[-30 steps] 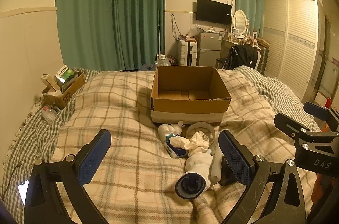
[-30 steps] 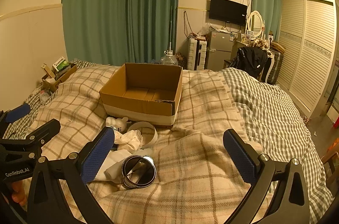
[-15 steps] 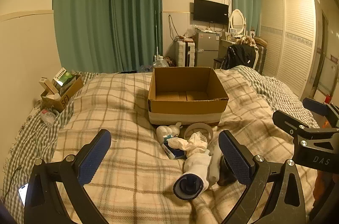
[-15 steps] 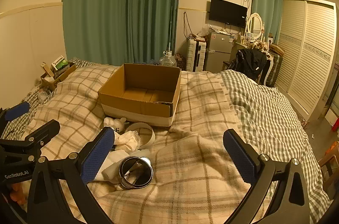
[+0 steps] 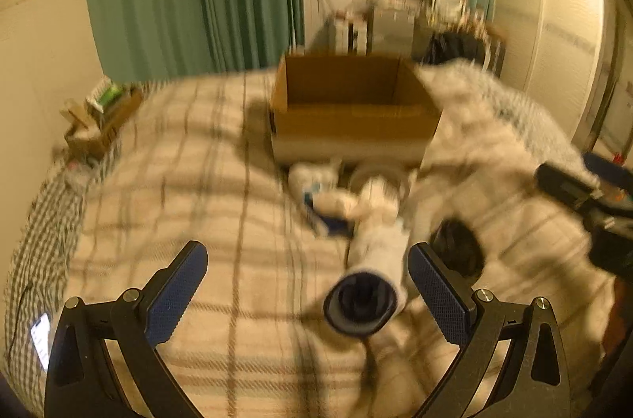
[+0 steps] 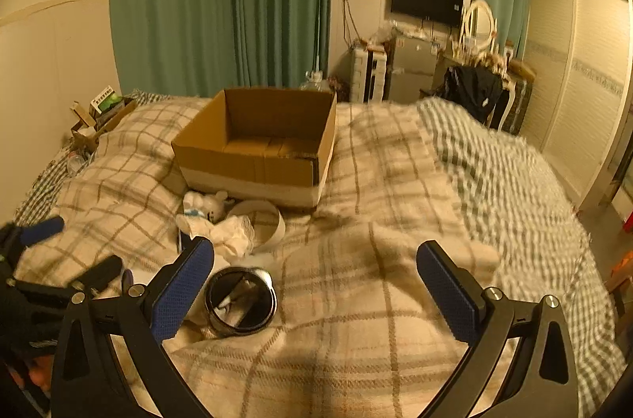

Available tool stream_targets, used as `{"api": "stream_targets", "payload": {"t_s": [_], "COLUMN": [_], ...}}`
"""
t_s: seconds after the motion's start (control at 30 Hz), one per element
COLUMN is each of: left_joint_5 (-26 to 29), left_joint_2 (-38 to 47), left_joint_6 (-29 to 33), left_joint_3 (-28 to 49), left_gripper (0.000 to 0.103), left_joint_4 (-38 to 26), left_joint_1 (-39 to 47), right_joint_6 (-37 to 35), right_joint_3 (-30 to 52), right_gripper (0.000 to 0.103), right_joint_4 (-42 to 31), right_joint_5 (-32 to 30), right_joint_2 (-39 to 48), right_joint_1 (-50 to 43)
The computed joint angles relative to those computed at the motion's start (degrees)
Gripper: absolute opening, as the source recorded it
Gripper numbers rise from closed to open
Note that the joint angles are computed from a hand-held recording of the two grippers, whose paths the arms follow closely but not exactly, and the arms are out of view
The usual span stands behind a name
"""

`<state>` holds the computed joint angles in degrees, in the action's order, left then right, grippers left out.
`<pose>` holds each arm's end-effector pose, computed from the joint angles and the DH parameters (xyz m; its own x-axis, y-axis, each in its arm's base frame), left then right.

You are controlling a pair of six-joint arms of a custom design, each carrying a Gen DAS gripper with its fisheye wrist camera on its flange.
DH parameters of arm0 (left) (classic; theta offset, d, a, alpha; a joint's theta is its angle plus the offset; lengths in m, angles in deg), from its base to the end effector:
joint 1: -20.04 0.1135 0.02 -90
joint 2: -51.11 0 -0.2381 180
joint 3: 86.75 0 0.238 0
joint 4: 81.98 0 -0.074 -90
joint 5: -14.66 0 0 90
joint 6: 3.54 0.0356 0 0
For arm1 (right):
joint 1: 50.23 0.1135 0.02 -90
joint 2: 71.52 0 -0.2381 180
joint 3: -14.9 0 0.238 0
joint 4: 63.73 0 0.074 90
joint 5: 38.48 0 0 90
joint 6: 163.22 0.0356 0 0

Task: Organize objects
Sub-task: 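Grasp the dark navy item with left tool while right tool grasps the black cup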

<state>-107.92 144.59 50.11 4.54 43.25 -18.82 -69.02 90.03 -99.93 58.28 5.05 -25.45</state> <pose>0.2682 -0.1915 0.2549 -0.7036 -0.0745 -0.7067 -0.1452 0.9886 0.0404 0.2643 0.1174 0.2723 -0.5773 -0.1864 -0.7950 -0.2901 0.9569 -0.0137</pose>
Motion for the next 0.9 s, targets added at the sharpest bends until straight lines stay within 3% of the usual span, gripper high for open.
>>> {"api": "stream_targets", "payload": {"t_s": [0.27,0.3,0.33,0.37,0.4,0.43,0.73,0.9], "left_joint_5": [8.8,9.7,11.7,13.9,16.2,15.8,4.7,-1.9], "left_joint_2": [10.1,11.4,11.4,10.5,8.9,7.9,-5.3,-5.9], "left_joint_6": [3.3,3.2,3.4,3.8,4.5,4.8,1.3,2.8], "left_joint_3": [5.0,5.5,4.6,3.4,1.4,0.9,-2.0,-0.5], "left_gripper": [0.103,0.092,0.068,0.055,0.032,0.027,0.023,0.023], "left_joint_4": [-0.8,-0.8,0.6,2.3,4.9,5.5,2.3,-1.7], "left_joint_1": [1.4,1.7,2.3,2.6,2.8,2.2,0.8,0.3], "right_joint_6": [1.5,1.4,1.3,1.1,0.8,0.8,-2.3,-4.3], "right_joint_3": [1.2,1.4,1.5,1.6,1.7,2.2,4.6,8.2], "right_gripper": [0.103,0.103,0.103,0.102,0.102,0.102,0.102,0.099], "right_joint_4": [-1.5,-1.7,-1.9,-2.1,-2.3,-2.8,-5.4,-6.5], "right_joint_5": [-5.1,-4.8,-4.4,-4.0,-3.4,-2.9,4.1,4.6], "right_joint_2": [5.5,5.8,5.9,6.1,6.1,6.5,7.6,14.5], "right_joint_1": [-2.8,-2.6,-2.3,-2.0,-1.6,-1.2,6.3,10.5]}}
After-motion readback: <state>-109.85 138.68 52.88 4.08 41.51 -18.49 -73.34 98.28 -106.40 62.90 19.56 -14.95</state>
